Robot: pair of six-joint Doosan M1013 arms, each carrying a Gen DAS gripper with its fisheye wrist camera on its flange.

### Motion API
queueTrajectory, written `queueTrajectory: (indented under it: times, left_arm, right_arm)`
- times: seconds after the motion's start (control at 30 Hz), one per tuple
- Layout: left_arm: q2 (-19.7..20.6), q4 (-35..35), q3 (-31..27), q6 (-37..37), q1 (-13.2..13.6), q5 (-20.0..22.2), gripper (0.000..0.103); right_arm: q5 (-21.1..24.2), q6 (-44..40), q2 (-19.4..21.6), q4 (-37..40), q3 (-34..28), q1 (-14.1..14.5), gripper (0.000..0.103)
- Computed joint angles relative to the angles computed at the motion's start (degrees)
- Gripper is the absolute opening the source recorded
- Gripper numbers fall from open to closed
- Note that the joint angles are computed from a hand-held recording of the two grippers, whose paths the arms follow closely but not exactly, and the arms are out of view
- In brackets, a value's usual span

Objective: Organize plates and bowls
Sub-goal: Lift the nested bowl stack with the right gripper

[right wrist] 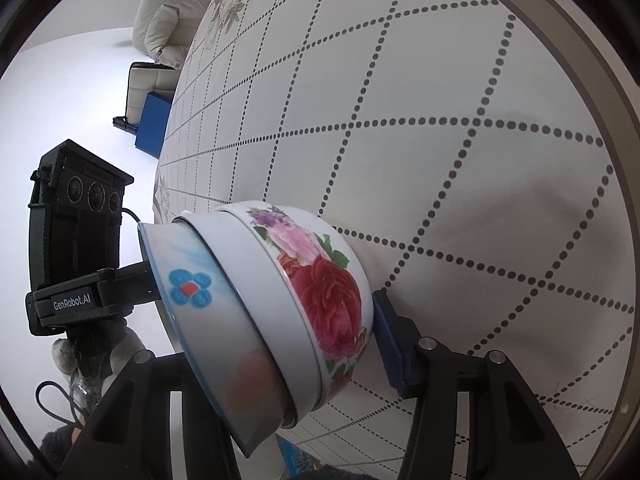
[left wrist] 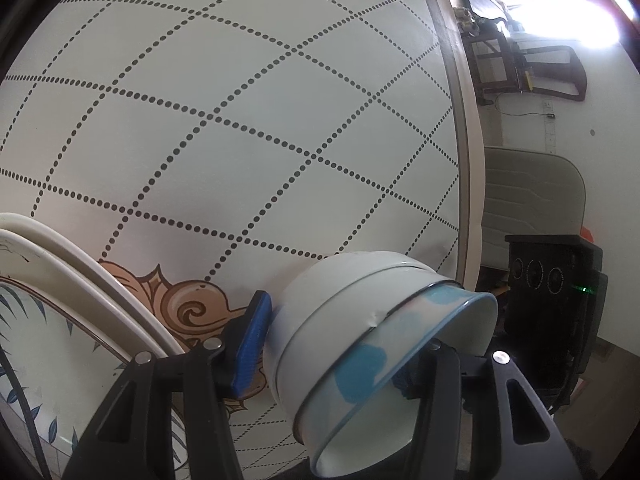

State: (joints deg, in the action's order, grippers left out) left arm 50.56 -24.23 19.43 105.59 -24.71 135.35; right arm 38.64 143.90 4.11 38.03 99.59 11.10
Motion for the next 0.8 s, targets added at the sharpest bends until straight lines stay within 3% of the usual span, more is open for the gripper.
queueTrajectory:
  times: [0.1,0.3,0.53,0.8]
  left_arm:
    - [-1.1,1.8,2.0,2.6,-0.3,-1.4,0.051]
    - [-0.1,-1.3,1.2,-2.7,0.2,0.1,0.050]
    - [0.4,-3.0,-0.4,-5.4,0.6,0.9,0.049]
    - [-0.9,-0.1,1.5,-3.2,0.0,-0.7,0.049]
  right_arm:
    - [0.8,-0.2,-0.3,-0.1,-0.1,-0.1,0.054]
    - [4.9,0.1,0.7,-1.6,-1.7,-0.7,0.055]
    - [3.3,-3.9,-0.5,3.0,0.6,-1.0,0.054]
    - [0.8,-6.1,-1.3,8.5,2.8,-0.9,0.054]
